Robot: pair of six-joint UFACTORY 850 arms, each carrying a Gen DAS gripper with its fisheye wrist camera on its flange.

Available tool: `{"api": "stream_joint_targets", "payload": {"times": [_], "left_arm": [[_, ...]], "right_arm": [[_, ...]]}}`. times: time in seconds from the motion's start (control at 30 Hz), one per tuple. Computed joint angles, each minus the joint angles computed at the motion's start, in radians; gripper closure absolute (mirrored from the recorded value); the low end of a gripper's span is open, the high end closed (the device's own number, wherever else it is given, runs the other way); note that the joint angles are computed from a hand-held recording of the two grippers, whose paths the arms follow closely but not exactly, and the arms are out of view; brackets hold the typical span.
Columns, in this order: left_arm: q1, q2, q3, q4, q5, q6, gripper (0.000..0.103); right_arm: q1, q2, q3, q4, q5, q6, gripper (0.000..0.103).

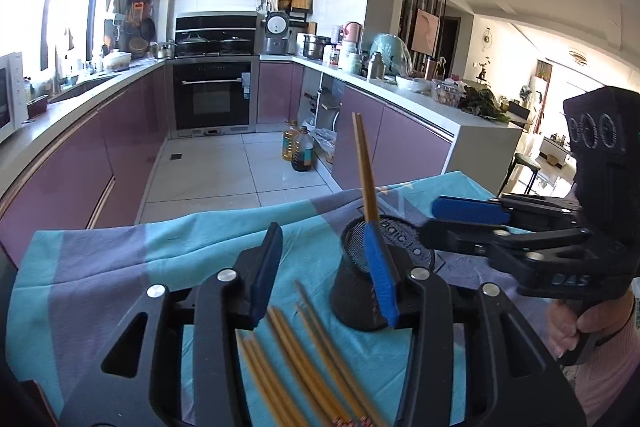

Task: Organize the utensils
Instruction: 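Open the left gripper to release its chopstick while the right gripper releases its own, then move both grippers back over the remaining chopsticks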

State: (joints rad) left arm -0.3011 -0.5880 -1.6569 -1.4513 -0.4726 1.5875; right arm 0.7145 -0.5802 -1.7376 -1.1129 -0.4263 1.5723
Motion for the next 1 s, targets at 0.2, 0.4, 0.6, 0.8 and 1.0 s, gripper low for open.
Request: {"api": "stream_joint_targets", "payload": {"times": [0.2,0.4,0.6,0.8,1.0], "left_arm": [[0.056,0.044,0.108,0.029,0.02,0.011,0.058],[0.089,0.025,0.151,0.169,0.032,-0.098,0.058],[0.09,0.008,0.183,0.242,0.047,-0.157,0.058],[0.076,0.01,0.199,0.335,0.044,-0.229,0.058],[0.068,0.007,0.205,0.4,0.051,-0.276,0.058]], "right_arm": [[0.029,-0.046,-0.031,0.188,0.018,-0.18,0.061],[0.029,-0.123,-0.091,0.421,-0.002,-0.344,0.061],[0.039,-0.167,-0.124,0.436,-0.063,-0.336,0.061],[0.041,-0.181,-0.125,0.449,-0.081,-0.316,0.061],[0.044,-0.207,-0.157,0.464,-0.119,-0.323,0.061]]}}
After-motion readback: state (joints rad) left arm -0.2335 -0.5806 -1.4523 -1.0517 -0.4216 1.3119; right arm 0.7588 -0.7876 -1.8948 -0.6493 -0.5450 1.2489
